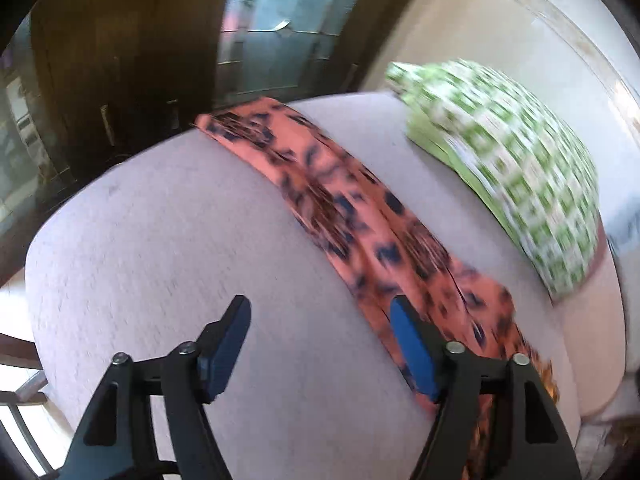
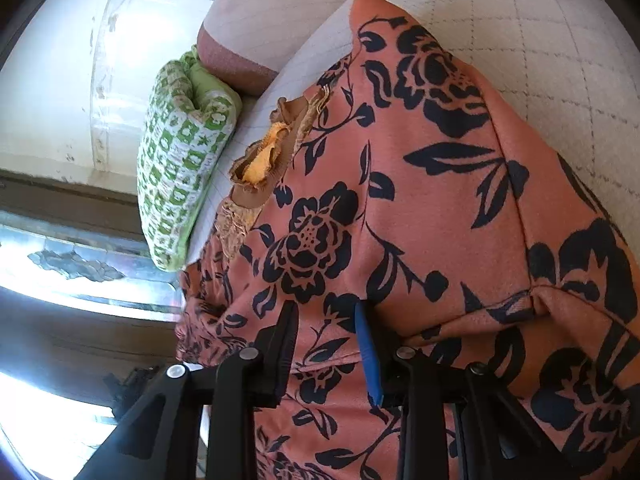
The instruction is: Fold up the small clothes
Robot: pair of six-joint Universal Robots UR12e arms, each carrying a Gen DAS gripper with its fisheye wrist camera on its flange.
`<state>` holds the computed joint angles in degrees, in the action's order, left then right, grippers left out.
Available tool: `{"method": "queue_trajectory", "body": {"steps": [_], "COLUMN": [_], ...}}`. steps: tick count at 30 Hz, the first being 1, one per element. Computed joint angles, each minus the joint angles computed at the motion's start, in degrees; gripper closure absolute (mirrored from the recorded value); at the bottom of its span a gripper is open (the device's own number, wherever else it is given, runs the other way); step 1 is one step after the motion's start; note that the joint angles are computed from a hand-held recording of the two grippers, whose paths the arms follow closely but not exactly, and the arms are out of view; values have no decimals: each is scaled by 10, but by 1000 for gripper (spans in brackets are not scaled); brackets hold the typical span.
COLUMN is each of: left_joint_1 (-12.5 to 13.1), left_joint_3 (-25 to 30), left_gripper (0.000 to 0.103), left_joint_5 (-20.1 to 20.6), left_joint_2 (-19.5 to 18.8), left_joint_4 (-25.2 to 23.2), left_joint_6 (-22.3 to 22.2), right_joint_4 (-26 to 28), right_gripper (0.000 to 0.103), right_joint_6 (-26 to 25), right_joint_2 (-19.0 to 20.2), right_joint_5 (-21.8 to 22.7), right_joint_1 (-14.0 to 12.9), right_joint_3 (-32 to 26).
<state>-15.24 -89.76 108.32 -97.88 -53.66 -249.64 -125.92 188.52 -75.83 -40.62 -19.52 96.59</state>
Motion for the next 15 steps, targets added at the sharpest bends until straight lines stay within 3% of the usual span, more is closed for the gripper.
{"method": "queue_trajectory", "body": {"steps": [4,8,11,13,15], "left_joint_1": [37,60,57,60,60], "left_joint_3": [-32,-60,-59,-46,-37], "left_gripper": [29,29,30,30,39], "left_joint_5": [-63,-92,-49,-35,-15], "left_joint_2": [8,7,-5,-15,-25], "left_joint_4": [54,109,141,132,128], "left_joint_6": [-37,-86,-82,-56,-30], "right_joint_4": [-22,-29,-35,-41,-43], "right_gripper": [46,43,43,43,43], "right_joint_6": [10,-23,-38,-36,-33], "right_joint_2": [3,-1,-2,-1,0], "right_joint_5": [29,-4,-15,-12,-8], "right_joint_1": [-2,8,12,12,11], "right_joint_3": [5,1,1,3,2]}}
